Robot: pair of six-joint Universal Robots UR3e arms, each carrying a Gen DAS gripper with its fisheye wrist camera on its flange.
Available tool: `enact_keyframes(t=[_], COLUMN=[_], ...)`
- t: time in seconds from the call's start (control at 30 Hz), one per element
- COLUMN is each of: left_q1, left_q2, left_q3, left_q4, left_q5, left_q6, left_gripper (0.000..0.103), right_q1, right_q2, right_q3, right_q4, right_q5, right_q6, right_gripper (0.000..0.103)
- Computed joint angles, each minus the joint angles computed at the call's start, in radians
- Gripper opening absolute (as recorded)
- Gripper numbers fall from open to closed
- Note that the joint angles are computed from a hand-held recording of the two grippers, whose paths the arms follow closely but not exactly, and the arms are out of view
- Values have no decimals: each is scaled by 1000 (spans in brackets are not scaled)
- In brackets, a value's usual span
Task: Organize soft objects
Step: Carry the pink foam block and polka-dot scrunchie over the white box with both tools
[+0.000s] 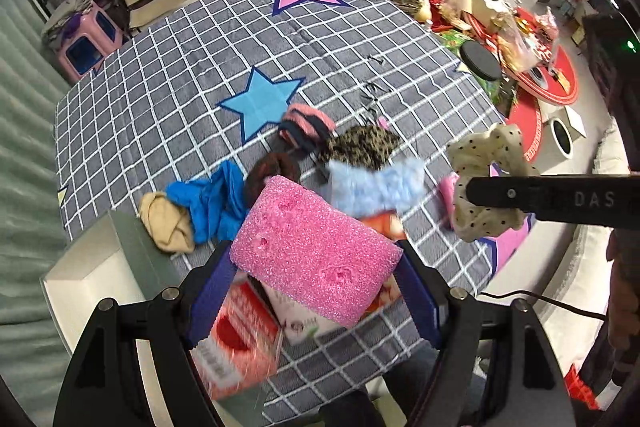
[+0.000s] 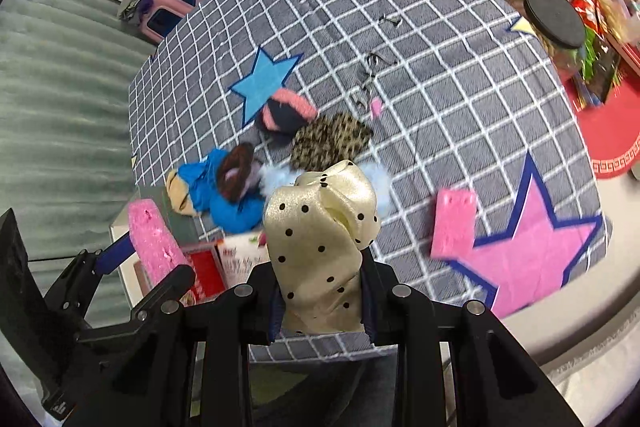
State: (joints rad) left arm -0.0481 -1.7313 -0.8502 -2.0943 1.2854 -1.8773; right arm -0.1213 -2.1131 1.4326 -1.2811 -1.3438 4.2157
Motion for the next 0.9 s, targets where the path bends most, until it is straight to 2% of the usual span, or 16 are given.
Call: enact_keyframes(t=[0.17,0.37,0.53,0.67,0.83,0.9], left_q1=[113,250,373,464,526,540], left_q2=[34,27,19,-17,-88,-112], left_q3=[-3,72,117,185,216,216], left_q4=[-81,-186,-218,-232,-149,-108], left_q5=[-20,-50,-87,-126,-108,-93], left_q6=[107,221,276,292,213,178], left_gripper=[81,81,81,81,81,81], right_q1=[253,433,509,544,571,574], right_q2=[128,286,405,521,727,836], right_q3=[-36,-123,-206,-334,-649,-834], right_q4=[-132,-217,-255,-259,-159,-86], right_q5=[-95,-142,-141,-137,-148,-145], right_q6=[235,369,386,352,265,219], right_gripper=[32,32,32,32,32,32])
